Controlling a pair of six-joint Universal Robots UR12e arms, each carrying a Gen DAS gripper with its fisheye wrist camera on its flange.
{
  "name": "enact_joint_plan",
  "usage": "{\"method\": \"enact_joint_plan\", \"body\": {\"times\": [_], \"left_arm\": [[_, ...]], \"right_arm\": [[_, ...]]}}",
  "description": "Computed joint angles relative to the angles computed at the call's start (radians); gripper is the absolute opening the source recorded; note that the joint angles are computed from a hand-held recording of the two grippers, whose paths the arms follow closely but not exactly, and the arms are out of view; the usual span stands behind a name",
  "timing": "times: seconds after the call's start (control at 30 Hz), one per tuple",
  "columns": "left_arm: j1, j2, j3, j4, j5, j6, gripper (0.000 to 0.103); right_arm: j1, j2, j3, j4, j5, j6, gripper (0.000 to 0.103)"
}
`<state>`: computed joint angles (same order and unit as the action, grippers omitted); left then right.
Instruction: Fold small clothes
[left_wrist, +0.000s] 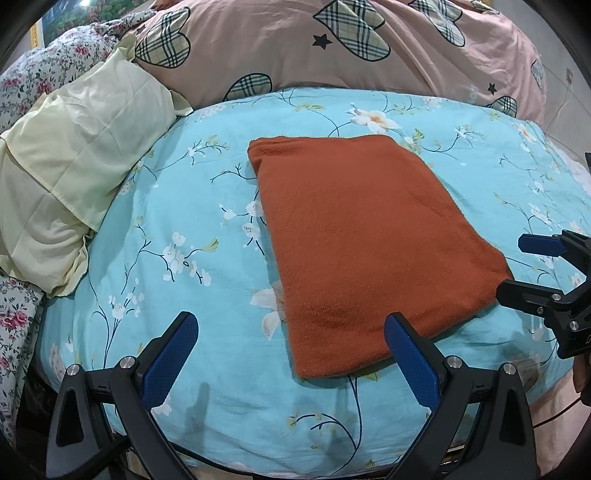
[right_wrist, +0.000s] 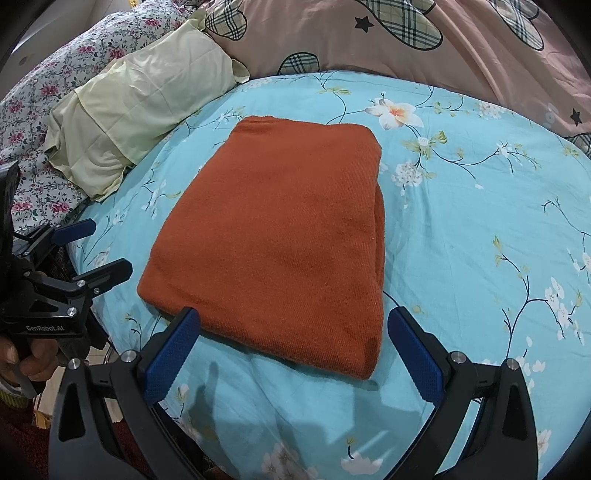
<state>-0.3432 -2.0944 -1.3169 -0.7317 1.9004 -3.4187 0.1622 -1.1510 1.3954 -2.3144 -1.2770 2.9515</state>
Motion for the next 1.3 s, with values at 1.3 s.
{"method": "enact_joint_plan", "body": {"times": [1.3], "left_arm": [[0.011,-0.031,0.042,0.010,-0.010,0.021,0.101]], "right_arm": [[-0.006,0.046,-0.058,0.012,0.012,0.022,0.101]]}}
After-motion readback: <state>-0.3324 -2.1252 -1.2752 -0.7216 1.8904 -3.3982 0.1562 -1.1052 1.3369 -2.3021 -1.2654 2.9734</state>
